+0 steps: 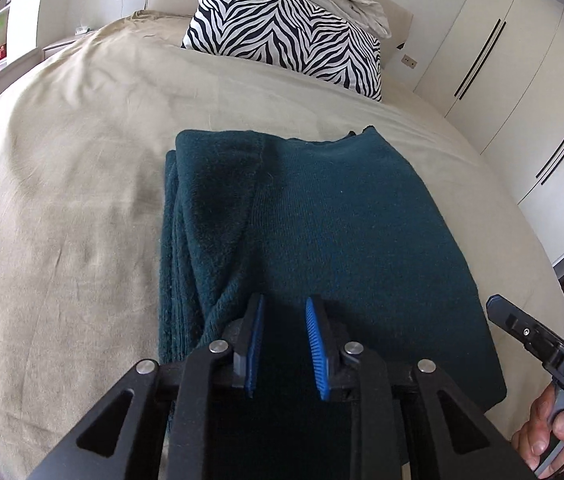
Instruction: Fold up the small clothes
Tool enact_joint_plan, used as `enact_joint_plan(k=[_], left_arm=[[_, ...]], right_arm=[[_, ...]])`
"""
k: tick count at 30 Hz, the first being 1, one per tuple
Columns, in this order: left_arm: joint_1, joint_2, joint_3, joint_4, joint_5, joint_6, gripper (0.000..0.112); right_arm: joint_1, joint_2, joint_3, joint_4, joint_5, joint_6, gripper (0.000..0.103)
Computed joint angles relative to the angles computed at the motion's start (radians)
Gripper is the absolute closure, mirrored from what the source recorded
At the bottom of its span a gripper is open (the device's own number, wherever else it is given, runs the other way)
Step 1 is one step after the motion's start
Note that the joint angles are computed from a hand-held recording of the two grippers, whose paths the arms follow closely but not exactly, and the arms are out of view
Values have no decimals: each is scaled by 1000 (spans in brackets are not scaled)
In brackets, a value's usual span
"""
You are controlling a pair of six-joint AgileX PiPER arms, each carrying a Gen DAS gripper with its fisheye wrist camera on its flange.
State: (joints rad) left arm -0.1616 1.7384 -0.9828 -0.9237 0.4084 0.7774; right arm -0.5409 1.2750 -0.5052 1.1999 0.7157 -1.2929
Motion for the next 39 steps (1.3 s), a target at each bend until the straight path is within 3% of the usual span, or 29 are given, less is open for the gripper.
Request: enact_joint_plan(k=[2,5,7,10,12,14,17,18,19,22,24,28,31,39], left_arm=[[29,6,-2,-12,21,19,104],[31,-7,33,-11,-15,91,106],[25,-19,73,-66,-58,181,106],[51,-17,91,-158,-45,273,106],[53,-18,90,-156,-44,275,106],[41,-30,101,-148,-69,277,106],[40,-40,127,-222,-84,357,106],[45,-39,129,-237,-78,369,106],[48,-40,131,-244,-76,374,106],[46,-42,140,-263,-80,392,106],[55,-44,145,-298,-71,425,106],[85,-35,152,-387,-35,515,106],[108,-28,159,-454,1,580,106],[132,-18,171,-532,44,655,106]], right_arm=[[55,65,-18,59,-35,-51,89],[232,95,5,130,-150,-63,86],[324,166,12,183,-170,-96,87],[484,156,62,333,-323,-216,86],[425,165,47,272,-256,-152,87],[283,102,51,144,-111,-60,87],[53,12,52,89,138,-72,87],[26,20,54,78,174,-79,87],[33,46,54,64,169,-88,87],[88,194,89,66,50,-190,87],[39,187,87,58,103,-191,87],[121,89,20,-110,70,9,87],[82,57,-58,-76,181,11,87],[193,533,-562,37,302,292,87]])
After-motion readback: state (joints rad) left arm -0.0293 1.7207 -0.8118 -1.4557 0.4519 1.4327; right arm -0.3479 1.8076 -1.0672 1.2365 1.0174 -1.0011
